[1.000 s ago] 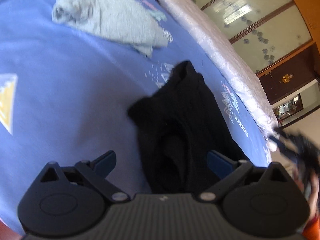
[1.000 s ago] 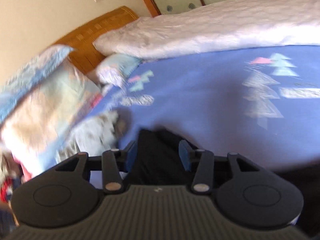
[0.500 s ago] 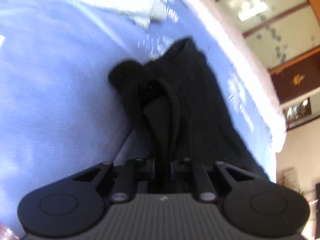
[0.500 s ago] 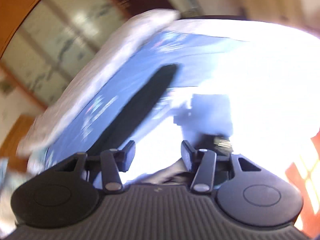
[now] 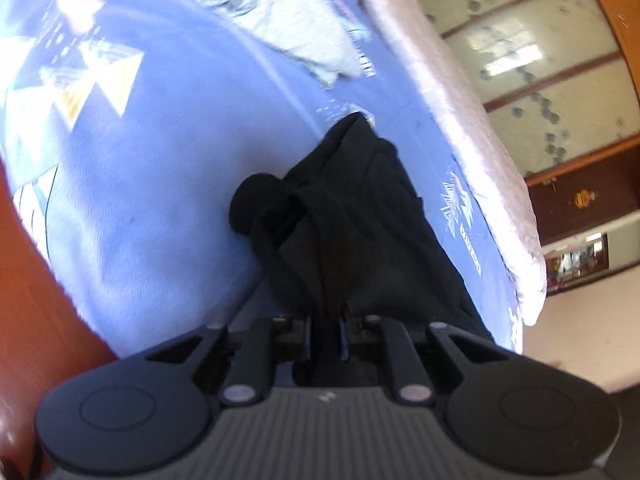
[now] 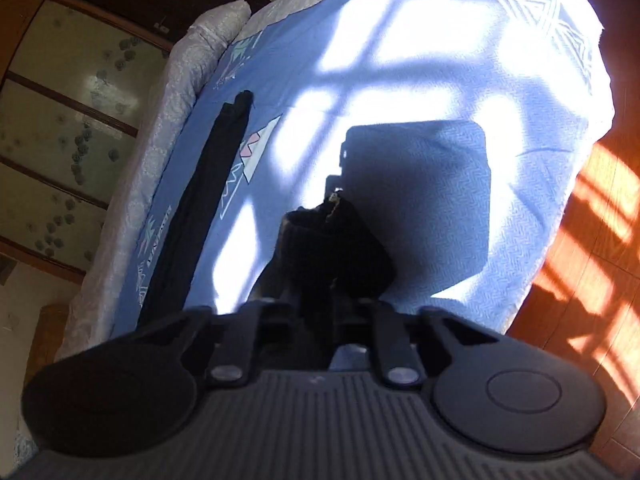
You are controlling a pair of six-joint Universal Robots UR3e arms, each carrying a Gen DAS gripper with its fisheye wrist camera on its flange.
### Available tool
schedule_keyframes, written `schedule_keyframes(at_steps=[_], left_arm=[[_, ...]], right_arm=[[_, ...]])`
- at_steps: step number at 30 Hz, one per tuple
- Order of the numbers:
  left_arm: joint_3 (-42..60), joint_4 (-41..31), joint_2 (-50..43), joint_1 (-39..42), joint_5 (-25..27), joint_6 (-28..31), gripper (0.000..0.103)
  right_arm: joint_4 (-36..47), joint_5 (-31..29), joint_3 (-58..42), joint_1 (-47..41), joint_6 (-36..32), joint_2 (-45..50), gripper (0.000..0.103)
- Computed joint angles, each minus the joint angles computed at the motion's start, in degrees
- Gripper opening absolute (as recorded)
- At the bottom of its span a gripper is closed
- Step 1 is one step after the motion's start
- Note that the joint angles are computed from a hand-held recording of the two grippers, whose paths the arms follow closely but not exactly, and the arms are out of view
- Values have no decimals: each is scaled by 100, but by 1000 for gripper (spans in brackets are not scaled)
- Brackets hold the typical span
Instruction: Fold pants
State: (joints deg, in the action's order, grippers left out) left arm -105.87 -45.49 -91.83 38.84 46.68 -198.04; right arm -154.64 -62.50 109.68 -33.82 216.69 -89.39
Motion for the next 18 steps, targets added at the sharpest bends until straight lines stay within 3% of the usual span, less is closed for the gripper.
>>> schedule_keyframes(at_steps=[1, 6, 11, 15, 18], left_arm=[[-13, 60, -18, -7, -23, -61, 11], [259, 77, -135, -272, 173, -46, 11], [165, -199, -125, -439, 185, 163, 11], [58, -501, -133, -618, 533, 256, 11], [-4, -603, -74, -607, 617, 327, 12]], right_arm=[[-128, -101, -255, 80, 54, 83, 5], [-841, 846, -525, -837, -239, -607, 4], [-1025, 1511, 1173, -2303, -754, -1749, 4], [-230, 987, 2224, -2629, -1399, -1749, 4], [143, 1678, 2979, -3310, -1441, -2087, 13]])
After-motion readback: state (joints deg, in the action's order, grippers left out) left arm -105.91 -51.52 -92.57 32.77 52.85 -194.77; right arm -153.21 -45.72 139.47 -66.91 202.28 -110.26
